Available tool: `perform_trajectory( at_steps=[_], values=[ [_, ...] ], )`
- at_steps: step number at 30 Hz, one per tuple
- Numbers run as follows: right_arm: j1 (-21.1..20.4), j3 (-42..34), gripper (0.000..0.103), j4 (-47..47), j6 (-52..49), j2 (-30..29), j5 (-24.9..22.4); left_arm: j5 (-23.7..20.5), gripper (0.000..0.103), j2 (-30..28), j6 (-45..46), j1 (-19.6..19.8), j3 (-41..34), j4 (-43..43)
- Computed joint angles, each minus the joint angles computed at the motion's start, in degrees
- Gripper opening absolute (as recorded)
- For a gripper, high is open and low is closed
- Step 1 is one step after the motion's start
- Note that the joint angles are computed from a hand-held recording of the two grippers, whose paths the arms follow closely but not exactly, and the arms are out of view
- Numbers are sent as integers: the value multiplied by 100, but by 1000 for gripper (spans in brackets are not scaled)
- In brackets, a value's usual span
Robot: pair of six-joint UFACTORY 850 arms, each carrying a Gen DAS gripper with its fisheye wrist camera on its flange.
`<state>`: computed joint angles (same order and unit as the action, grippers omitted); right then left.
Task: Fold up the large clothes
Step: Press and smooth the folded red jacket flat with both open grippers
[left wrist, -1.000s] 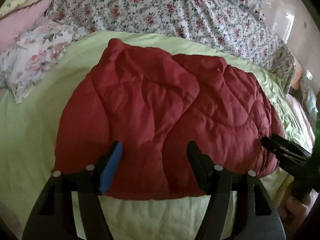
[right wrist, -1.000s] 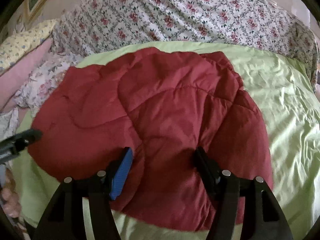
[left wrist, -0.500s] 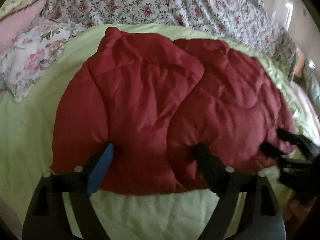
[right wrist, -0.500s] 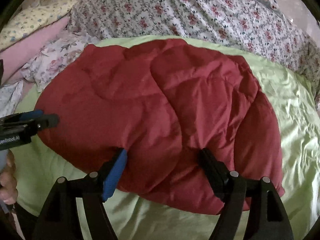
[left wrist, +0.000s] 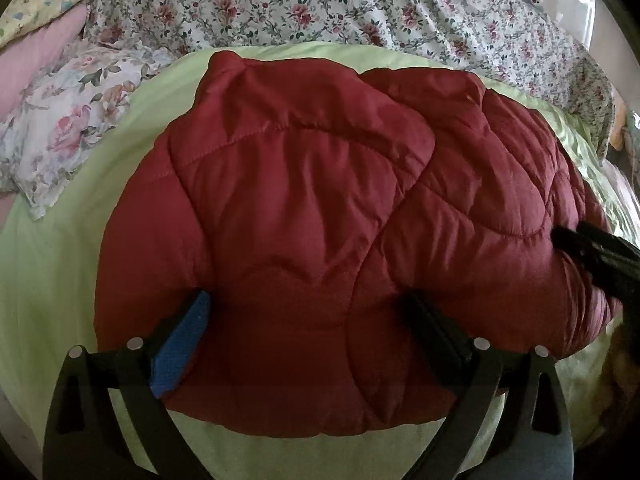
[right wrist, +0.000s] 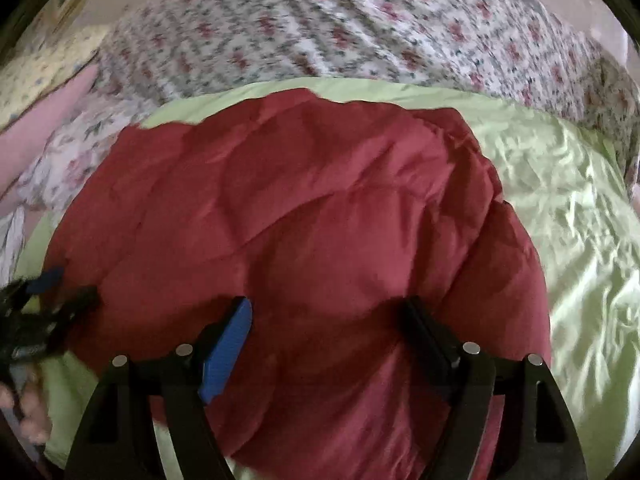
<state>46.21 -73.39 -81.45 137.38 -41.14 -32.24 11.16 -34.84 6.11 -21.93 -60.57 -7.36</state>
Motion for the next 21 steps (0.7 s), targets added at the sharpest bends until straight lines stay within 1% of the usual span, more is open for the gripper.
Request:
perform_trajectory(
  at_steps=[2, 7, 9, 12, 13, 15, 16, 17, 18, 19, 21],
  values=[
    [-21, 82, 79, -282, 312, 16, -3, 8, 99, -16, 272, -17, -16, -283],
    [115, 127, 79, -487, 483, -29, -243, 14, 99, -11, 709, -51, -30, -806],
    [111, 152, 79, -569, 525, -22, -268, 10, 99, 21, 1300, -88, -42, -1450],
    [113, 145, 79, -579, 512, -36, -309, 166, 99, 61, 2412, -198, -122, -2702],
    [116, 151, 79, -595, 532, -34, -315, 212, 99, 29, 2674, -225, -203, -2983],
    [115, 184, 79, -658, 588, -18, -305, 221, 99, -100, 3123, -259, -405, -3491],
    [122, 194, 79, -671, 596, -14, -306, 150, 99, -200, 3363, -271, -545, -3779],
    [126, 211, 79, -682, 607, -5, -303, 106, 100, -316, 3720, -285, -692, -4173],
    [134, 224, 79, -690, 630, 2, -308, 177, 101, -417, 4146, -322, -797, -4603],
    [139, 237, 79, -704, 659, 9, -307, 283, 102, -485, 4376, -361, -850, -4817],
    [139, 235, 80, -696, 662, 7, -320, 436, 103, -532, 4425, -406, -861, -4853]
  ],
)
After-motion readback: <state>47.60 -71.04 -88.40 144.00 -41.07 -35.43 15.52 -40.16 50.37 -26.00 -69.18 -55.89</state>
